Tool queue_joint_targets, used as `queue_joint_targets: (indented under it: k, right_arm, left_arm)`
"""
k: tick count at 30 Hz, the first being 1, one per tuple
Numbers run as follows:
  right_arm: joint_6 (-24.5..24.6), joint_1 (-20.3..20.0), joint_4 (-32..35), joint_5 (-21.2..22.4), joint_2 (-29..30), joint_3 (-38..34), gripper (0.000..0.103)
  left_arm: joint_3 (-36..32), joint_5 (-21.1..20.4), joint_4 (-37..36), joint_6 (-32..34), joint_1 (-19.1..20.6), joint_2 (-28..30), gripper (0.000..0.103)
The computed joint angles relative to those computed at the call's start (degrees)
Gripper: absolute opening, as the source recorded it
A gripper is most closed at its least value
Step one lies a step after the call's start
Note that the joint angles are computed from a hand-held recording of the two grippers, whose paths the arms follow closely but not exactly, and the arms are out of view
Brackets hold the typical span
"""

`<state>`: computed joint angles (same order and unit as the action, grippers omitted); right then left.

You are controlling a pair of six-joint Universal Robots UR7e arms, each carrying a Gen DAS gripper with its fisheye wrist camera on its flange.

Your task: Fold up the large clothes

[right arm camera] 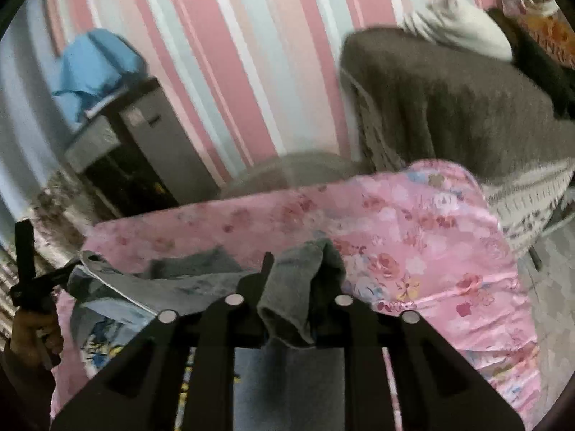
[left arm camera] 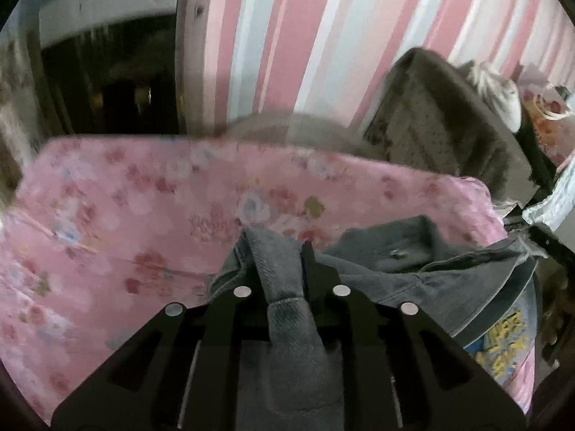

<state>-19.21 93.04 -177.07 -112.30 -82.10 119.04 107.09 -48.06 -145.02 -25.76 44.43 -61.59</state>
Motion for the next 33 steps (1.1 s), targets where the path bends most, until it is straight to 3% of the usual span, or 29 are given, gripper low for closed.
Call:
queue_joint_targets:
  k: [3, 5, 6, 7, 9, 11, 12, 16, 21, 24, 28, 33]
  right_arm:
    - [2.78, -1.59, 0.57, 0.23, 0.96, -0.38, 0.033]
    - [3.41, -2.16, 0.93, 0.55, 0.8, -0.09, 0.039]
    - [3.49, -2.31, 0.18, 0.8, 0.51, 0.56, 0.041]
    - [3.69, -2.63, -0.29, 1.71, 0.09, 1.14, 0.051]
    - [4.18, -2.9, -1.41, 3.09, -0.39, 2.09, 0.062]
    - [5.15, -2.36, -4.83, 2.14, -0.59, 3.49, 0.085]
    - [5.76, -1.77, -7.89, 0.79, -0.6, 4.34, 0.088]
    - [8.95, 0.26, -12.69, -2.28, -2.09, 6.21, 0.089]
    - [1.13, 4.94, -10.76, -5.85, -5.01, 8.97, 0.089]
    - [-2.67, 7.44, -10.32, -7.99, -7.09, 11.24, 0.092]
    - [-6.15, 9.91, -8.15, -8.89, -9.59, 13.99, 0.094]
    - [-7.49, 10.59, -10.15, -10.12, -7.32, 15.9, 0.094]
  left_arm:
    - [-0.1, -3.97, 0.6, -0.03, 2.15, 0.25, 0.028]
    - [-0.67, -8.05, 1.11, 0.35, 2.82, -0.32, 0.045]
    - [-0.79, -9.41, 1.05, 0.2, 2.83, -0.77, 0.059]
    - [-0.02, -11.16, -1.34, 0.43, 2.46, -2.06, 0.074]
    - [0.86, -9.66, -3.04, 0.16, 1.19, -3.56, 0.099]
    - [1.43, -5.51, -3.85, 1.43, -0.71, -4.73, 0.1]
    - [1.12, -4.35, -2.14, 2.07, -1.3, -4.94, 0.1]
    - [1.75, 4.0, 1.98, 3.56, -3.88, -4.06, 0.1]
    - [8.13, 9.91, -6.11, 6.28, -8.04, -6.39, 0.1]
    - [13.16, 13.27, -12.68, 9.5, -12.64, -8.51, 0.1]
    - [16.09, 9.39, -11.64, 8.64, -16.45, -9.85, 0.1]
    - [17.92, 6.35, -6.93, 3.69, -17.48, -8.47, 0.1]
